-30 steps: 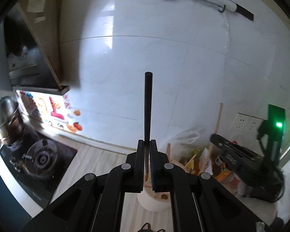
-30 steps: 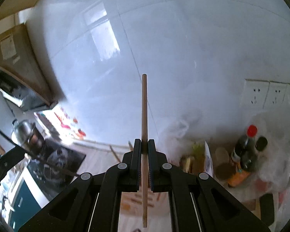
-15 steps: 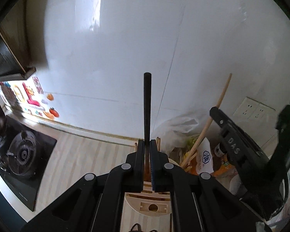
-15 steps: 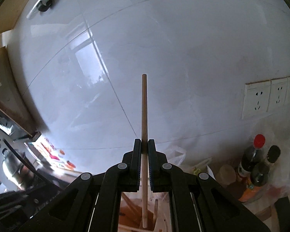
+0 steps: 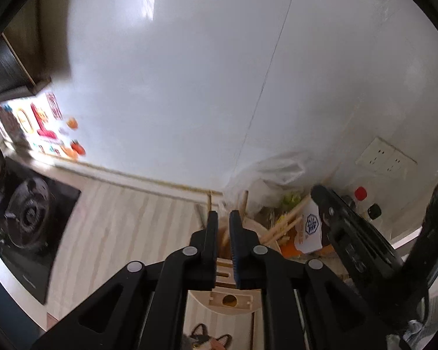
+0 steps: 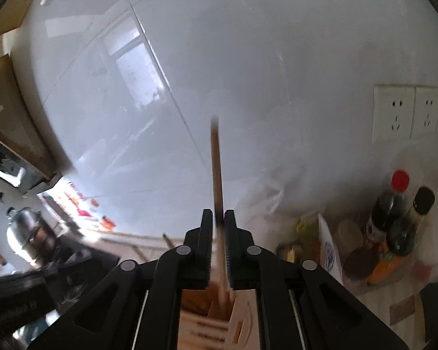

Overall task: Organize utensils
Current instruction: 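Lower both held chopsticks into the cream holder and open both tools, then move both open tools back over the remaining chopsticks on the mat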

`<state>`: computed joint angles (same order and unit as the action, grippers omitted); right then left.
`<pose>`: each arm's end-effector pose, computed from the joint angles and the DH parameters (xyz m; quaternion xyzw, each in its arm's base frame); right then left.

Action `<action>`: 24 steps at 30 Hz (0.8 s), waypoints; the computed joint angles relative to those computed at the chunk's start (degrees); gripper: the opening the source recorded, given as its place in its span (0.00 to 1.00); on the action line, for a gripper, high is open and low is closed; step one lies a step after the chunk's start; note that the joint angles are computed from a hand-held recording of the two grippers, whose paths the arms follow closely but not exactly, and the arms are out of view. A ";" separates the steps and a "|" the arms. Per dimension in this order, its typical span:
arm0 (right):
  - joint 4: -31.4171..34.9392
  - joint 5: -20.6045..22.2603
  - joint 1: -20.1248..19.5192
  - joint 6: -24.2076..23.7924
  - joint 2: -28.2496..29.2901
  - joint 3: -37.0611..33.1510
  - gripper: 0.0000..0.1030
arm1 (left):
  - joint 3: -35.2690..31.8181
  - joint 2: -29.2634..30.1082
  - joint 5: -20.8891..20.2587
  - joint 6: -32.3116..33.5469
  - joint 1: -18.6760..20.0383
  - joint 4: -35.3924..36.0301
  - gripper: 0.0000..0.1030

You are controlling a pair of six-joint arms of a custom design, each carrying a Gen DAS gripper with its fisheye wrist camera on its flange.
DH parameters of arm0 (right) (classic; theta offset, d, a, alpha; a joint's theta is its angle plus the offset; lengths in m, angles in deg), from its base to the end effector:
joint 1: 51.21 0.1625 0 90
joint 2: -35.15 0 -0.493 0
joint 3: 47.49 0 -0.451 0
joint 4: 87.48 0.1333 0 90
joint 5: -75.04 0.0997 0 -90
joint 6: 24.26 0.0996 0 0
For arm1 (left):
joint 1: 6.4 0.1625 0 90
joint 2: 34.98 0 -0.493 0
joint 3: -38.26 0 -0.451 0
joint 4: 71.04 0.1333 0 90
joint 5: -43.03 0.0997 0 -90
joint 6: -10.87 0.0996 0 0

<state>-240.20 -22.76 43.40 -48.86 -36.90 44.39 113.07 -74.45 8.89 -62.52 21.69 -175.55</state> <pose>0.1770 -0.7045 0.4741 0.2101 -0.9049 0.3482 0.1257 -0.6234 -0.5773 0.1273 -0.0027 0.8731 -0.3653 0.3229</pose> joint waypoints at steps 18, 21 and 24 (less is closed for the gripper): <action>6.72 -12.65 -10.95 2.34 -14.91 9.37 0.78 | 6.43 2.85 -4.96 -9.77 -2.66 8.76 1.00; 8.90 -15.20 -13.85 2.34 -15.49 10.05 0.78 | 5.59 6.35 -9.41 -6.72 -2.14 7.07 1.00; 16.41 -15.47 -17.49 3.98 -16.10 9.92 0.65 | 4.99 9.61 -12.63 -2.66 -1.56 3.83 1.00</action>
